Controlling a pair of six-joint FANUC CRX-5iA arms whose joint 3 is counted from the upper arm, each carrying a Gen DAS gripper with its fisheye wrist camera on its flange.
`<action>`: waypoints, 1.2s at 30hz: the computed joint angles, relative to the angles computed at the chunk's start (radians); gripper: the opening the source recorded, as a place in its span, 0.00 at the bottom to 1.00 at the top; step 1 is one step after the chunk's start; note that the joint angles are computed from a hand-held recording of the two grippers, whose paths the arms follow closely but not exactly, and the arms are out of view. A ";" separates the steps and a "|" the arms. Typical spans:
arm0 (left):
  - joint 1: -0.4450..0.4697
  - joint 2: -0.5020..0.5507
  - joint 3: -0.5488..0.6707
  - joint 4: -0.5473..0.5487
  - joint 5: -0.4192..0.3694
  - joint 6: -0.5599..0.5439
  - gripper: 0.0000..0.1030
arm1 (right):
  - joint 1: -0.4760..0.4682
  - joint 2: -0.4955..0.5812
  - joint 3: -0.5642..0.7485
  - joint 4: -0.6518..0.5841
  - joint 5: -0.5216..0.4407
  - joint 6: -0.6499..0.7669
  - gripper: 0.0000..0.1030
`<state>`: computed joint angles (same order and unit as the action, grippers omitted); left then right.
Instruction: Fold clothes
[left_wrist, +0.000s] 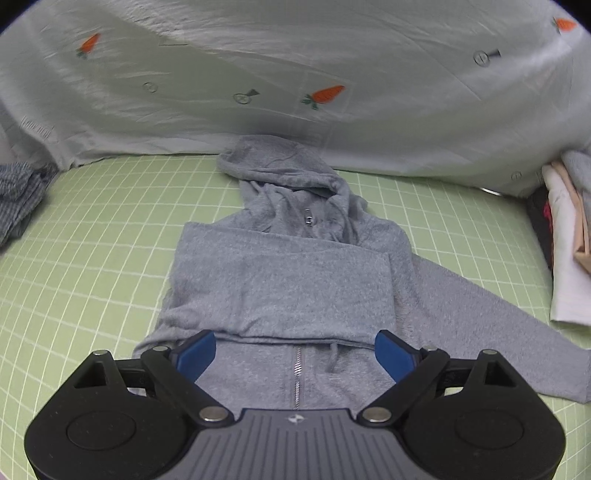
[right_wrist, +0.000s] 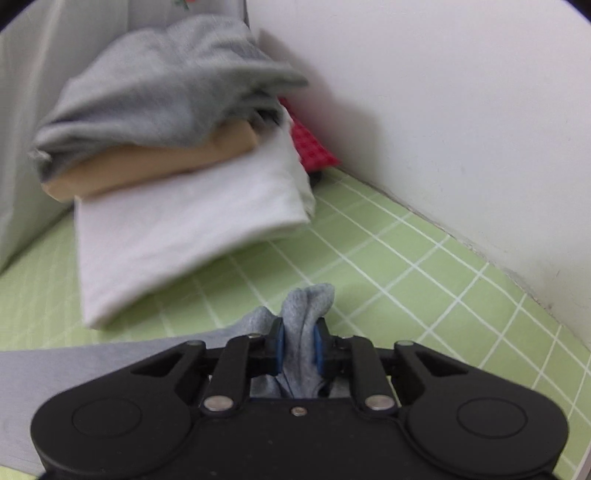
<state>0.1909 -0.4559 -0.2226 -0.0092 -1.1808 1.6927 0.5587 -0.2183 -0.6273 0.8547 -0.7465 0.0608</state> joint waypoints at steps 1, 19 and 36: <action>0.019 -0.019 -0.013 0.003 -0.005 -0.005 0.91 | 0.016 -0.011 -0.003 0.022 0.001 -0.014 0.16; 0.405 -0.191 -0.164 0.160 -0.121 -0.300 0.91 | 0.439 0.054 0.160 0.094 0.020 -0.010 0.16; 0.523 -0.014 -0.131 0.227 0.036 -0.355 0.91 | 0.469 0.442 0.626 -0.151 0.360 0.271 0.16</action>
